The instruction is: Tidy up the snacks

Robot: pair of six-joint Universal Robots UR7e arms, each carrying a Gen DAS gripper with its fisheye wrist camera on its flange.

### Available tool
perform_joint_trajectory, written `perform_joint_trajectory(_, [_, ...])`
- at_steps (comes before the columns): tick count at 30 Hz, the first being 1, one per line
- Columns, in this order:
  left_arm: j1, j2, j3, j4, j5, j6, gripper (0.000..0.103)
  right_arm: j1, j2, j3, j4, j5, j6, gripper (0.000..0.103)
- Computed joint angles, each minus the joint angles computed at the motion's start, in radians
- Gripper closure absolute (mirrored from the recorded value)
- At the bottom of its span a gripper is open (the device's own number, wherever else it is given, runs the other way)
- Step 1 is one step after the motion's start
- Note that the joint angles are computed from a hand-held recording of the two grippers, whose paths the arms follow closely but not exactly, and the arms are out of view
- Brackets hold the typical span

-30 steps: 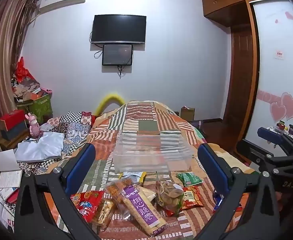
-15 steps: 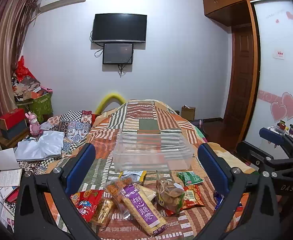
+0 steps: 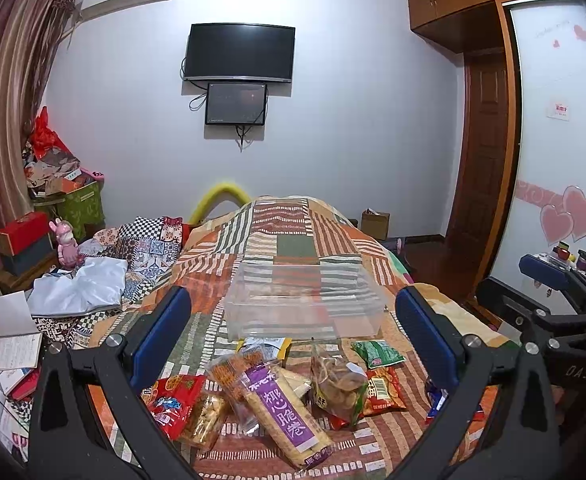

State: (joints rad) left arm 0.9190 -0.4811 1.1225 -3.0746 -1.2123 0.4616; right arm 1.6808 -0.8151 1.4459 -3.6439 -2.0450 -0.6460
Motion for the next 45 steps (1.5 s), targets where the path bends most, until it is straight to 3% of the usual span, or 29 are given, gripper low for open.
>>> perform_joint_trajectory(45, [0.000, -0.004, 0.017, -0.012, 0.002, 0.002, 0.000, 0.002, -0.002, 0.005, -0.007, 0.001, 0.006, 0.000])
